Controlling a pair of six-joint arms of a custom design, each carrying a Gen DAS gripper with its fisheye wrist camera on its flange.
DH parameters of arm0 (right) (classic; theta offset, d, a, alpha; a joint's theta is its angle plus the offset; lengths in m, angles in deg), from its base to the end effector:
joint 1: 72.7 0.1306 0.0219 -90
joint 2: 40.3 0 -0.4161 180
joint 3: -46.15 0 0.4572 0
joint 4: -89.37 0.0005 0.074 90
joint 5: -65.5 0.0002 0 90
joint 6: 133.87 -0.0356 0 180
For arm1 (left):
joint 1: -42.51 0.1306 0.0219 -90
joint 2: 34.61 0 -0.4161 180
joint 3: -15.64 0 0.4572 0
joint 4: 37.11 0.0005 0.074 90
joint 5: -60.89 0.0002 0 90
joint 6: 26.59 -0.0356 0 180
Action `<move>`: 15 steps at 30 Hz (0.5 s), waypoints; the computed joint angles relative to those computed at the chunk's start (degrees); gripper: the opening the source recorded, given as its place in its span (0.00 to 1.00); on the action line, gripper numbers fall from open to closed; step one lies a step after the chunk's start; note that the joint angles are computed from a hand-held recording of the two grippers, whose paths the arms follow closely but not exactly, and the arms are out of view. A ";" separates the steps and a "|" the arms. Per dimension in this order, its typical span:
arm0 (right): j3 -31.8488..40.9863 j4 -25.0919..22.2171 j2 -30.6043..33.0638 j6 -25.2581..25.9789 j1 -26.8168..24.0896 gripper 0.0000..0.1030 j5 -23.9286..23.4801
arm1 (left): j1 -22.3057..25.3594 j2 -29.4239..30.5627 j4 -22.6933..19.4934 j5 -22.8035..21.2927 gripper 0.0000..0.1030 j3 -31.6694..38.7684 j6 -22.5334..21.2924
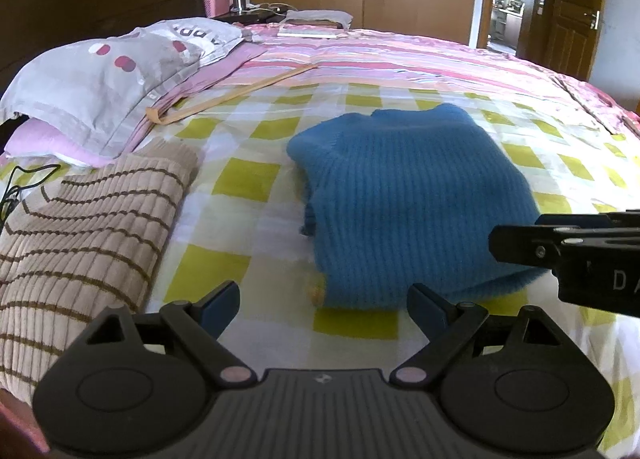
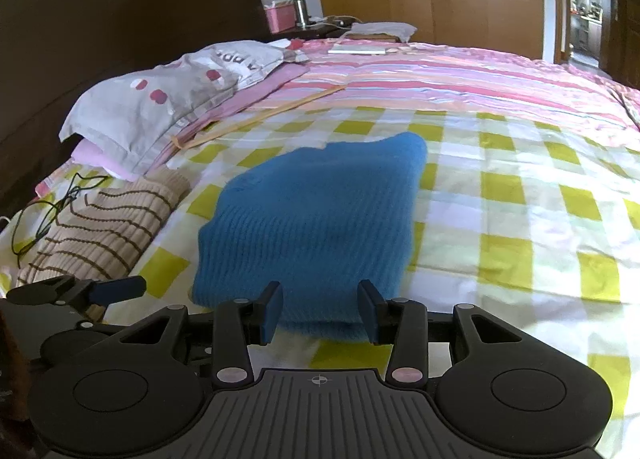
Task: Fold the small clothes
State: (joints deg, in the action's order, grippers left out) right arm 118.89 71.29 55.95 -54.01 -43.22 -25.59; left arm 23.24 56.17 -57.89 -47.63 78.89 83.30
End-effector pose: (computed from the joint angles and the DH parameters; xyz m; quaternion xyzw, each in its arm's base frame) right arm 0.4946 0.2798 0.2889 -0.1570 0.8984 0.1471 0.3828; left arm 0.4798 -0.1563 0.2547 -0.0622 0.9220 0.0240 0.3813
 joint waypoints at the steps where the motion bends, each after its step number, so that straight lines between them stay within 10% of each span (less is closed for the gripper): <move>1: 0.67 -0.08 0.59 0.37 0.13 0.40 -0.10 | 0.23 0.17 0.09 0.02 0.93 0.06 -0.02; 15: 6.42 -1.14 6.13 3.86 1.36 0.43 -1.06 | 2.79 1.77 1.11 1.40 0.93 0.39 0.88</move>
State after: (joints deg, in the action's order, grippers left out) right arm 125.31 70.15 62.09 -50.15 -41.85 -26.65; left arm 26.02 57.94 -56.78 -46.23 79.28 84.18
